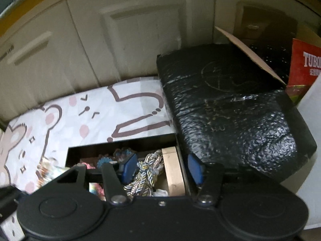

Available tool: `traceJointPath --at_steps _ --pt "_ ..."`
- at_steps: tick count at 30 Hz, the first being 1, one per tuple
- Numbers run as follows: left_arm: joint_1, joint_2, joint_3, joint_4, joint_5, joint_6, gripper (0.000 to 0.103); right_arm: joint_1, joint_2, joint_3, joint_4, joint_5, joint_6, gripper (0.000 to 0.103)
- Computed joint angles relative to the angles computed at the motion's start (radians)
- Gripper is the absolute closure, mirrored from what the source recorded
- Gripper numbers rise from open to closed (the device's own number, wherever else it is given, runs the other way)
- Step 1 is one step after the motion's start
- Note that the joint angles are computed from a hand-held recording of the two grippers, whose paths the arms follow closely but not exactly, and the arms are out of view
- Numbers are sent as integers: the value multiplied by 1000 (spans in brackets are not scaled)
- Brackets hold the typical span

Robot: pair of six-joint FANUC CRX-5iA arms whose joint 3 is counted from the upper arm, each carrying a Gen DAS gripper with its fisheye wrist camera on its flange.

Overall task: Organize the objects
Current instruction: 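Lift the brocade pouch and wooden piece and carry them over the black box, then open the left tool to drop the pouch while the right tool releases the wooden piece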

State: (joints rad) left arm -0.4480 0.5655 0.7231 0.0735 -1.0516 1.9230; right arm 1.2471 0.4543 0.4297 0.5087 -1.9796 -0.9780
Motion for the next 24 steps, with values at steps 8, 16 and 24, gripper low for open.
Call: traceJointPath --at_steps 8,16,24 --pt "-8 22 33 -44 -25 16 1 4 5 9 13 -9 6 45" --pt "10 10 18 9 -28 -82 47 2 14 27 3 -15 20 45" --pt "8 79 77 73 -111 -169 67 5 17 34 3 -24 7 45"
